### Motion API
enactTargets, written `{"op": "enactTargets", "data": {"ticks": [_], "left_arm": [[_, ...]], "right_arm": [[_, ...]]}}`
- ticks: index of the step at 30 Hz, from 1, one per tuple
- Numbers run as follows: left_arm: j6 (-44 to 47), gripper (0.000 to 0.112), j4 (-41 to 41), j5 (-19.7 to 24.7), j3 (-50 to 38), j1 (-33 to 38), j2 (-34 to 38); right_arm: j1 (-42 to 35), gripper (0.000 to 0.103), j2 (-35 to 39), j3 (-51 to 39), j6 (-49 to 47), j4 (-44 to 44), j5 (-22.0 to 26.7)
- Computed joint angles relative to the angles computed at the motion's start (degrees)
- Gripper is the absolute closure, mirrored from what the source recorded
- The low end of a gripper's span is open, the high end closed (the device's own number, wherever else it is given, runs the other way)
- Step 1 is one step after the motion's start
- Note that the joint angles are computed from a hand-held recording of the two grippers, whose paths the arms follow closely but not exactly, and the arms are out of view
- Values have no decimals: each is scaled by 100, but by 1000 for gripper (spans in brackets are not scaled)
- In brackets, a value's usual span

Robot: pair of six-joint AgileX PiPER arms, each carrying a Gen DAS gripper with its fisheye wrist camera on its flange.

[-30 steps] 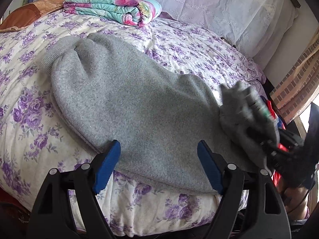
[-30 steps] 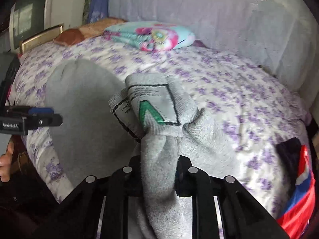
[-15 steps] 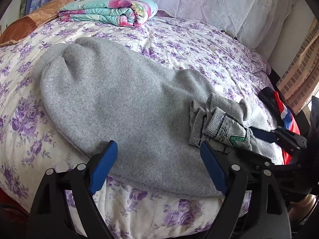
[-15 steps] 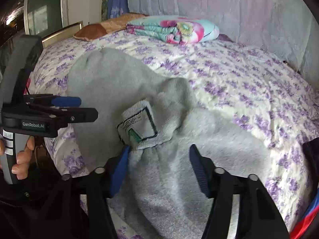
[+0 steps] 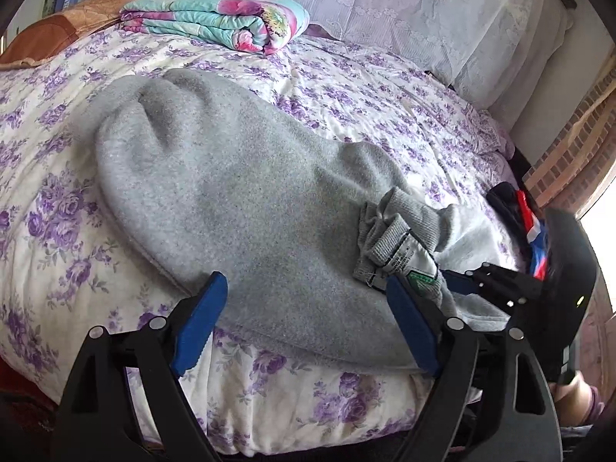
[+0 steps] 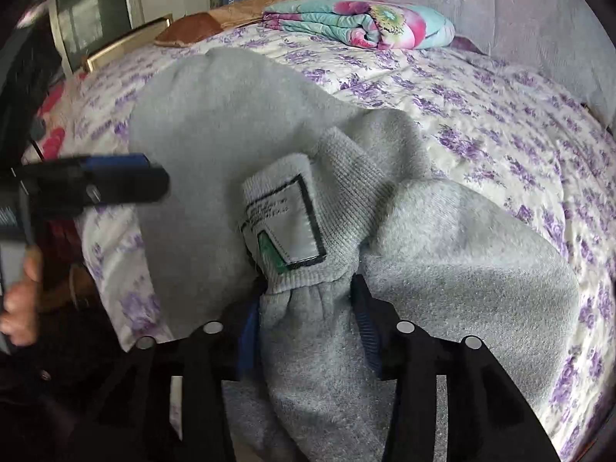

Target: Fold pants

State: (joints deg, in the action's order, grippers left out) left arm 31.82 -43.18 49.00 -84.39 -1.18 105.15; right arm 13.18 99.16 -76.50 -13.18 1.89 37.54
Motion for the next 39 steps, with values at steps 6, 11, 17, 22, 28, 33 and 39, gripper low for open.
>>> {"op": "enactTargets", "data": {"ticks": [6, 11, 17, 22, 28, 33, 39], "left_arm": [[-109, 29, -1048, 1425, -481, 1296, 296], [-1058, 29, -1434, 1984, -1508, 1556, 1423], [-1906, 28, -1571, 1726, -2094, 1447, 1985], [-2604, 28, -1516, 1552, -3111, 1205, 2614], [-1952, 89, -1918, 1383, -3016, 1101, 2521], [-765, 93, -1364, 658, -2198, 508, 1278], [-55, 92, 1164, -400, -1402, -1840, -401]], "right_arm": [[-77, 28, -888, 579, -512, 650, -383], [-448, 22, -1462, 1018, -1249, 1820, -452], [-735, 22, -1881, 1439, -1538, 2240, -537], [-1148, 24, -1765, 1406, -1538, 2445, -478], [-1796, 53, -1394, 1437, -1854, 2972, -149], [-2399, 55, -1833, 1869, -2513, 3639, -343], [-3899, 54, -2172, 1991, -3368, 4576, -148]]}}
